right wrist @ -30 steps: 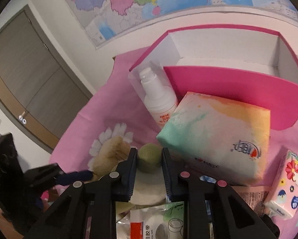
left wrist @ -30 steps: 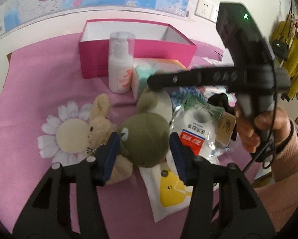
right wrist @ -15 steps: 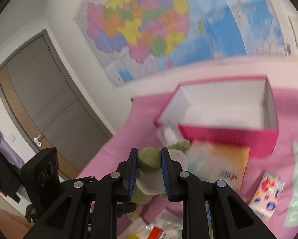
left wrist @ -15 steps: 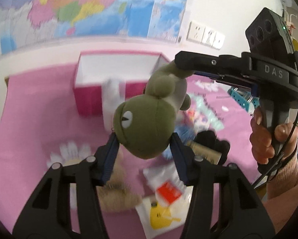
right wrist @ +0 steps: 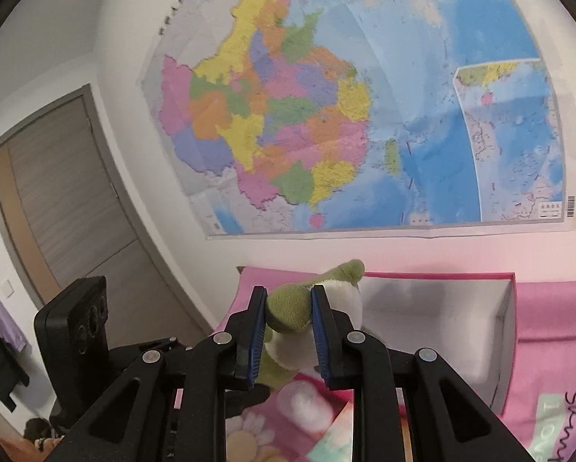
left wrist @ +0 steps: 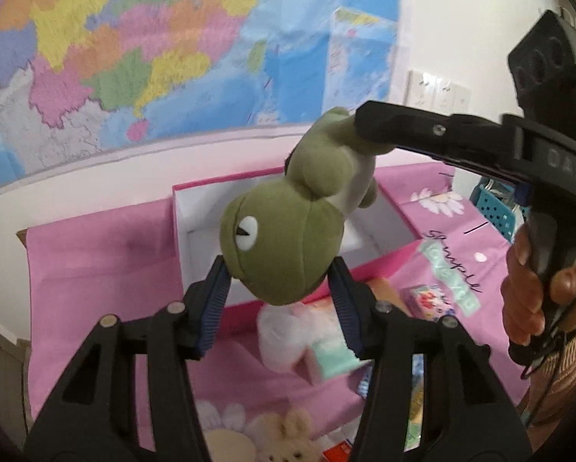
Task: Organize soft objects
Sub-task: 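Carry both plush toys over the pink box and open both tools to drop them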
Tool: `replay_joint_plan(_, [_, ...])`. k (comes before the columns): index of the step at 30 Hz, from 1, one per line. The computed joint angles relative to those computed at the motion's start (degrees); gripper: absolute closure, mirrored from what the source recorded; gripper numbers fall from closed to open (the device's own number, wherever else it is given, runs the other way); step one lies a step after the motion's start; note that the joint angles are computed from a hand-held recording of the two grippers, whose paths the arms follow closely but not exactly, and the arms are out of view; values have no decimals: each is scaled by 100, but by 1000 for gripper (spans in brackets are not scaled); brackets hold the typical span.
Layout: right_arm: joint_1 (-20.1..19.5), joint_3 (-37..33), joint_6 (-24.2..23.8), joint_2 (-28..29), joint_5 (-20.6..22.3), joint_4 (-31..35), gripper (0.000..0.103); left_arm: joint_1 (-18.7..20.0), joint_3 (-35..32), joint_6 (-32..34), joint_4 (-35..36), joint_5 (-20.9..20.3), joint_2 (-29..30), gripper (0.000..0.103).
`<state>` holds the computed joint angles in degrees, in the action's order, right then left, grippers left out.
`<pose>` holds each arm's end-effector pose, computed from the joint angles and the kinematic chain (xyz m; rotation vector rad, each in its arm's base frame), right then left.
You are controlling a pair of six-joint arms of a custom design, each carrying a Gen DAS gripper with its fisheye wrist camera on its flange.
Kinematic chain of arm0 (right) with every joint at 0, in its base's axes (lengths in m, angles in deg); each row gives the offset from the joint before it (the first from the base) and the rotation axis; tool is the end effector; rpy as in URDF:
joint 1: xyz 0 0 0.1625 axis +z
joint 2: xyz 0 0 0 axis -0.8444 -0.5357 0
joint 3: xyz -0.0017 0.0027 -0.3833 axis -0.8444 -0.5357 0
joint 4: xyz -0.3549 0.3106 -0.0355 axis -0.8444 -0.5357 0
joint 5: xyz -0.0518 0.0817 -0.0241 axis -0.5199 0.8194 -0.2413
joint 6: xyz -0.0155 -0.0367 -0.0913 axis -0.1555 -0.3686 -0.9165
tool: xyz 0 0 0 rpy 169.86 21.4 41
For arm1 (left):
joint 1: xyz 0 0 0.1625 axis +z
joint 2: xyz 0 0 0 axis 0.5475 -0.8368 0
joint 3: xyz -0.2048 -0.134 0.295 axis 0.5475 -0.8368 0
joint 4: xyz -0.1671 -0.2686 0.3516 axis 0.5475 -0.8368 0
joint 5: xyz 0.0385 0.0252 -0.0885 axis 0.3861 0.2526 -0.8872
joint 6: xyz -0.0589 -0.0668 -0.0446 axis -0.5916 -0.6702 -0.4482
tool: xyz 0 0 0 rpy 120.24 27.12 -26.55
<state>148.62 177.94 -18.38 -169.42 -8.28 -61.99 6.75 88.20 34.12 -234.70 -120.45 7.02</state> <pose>0.1635 -0.6458 0.4257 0.9147 -2.7966 1.0928 -0.4217 -0.6201 0.0807 0.7807 2.3274 -0.8911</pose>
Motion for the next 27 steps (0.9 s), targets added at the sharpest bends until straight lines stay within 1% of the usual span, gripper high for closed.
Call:
replay_joint_plan(3, [-13,-242,103,314,-88,21,81,195,-381,-96,422,48,239,49])
replay_joint_plan(5, [-36,-366,156,492,-128,55,81,350,-664,-311,826,-2,384,49])
replay_joint_plan(10, [-87,-617,308,892,-432,148,80,553,-996,-540,1268,198,613,49])
replay_joint_plan(13, [-91,-769,326,1086,-714,374,78,590,-1056,-695,1342,354,665,49])
replay_joint_plan(15, [-100,-838,353,1212,-1010,460,76,596,-972,-697,1177,364,619,49])
replay_joint_plan(16, [-106,-838,347,1243,-1144,450,73,588,-923,-740,1133,403,589,49])
replay_joint_plan(18, [-136,-836,397,1256,-1274,477,65,552,-689,-656,808,502,452,49])
replay_joint_plan(19, [-161,-817,421,1231,-1280,485,63,528,-592,-644,668,528,395,49])
replay_joint_plan(21, [-200,-722,408,1102,-1202,490,63,448,-243,-565,246,488,165,49])
replay_joint_plan(23, [-216,-506,298,853,-1121,389,60,317,102,-450,-109,562,-28,47])
replay_joint_plan(25, [-250,-228,161,492,-885,434,54,162,544,-300,-533,585,-271,39])
replay_joint_plan(27, [-260,57,-37,157,-670,455,41,43,928,-253,-793,545,-487,36])
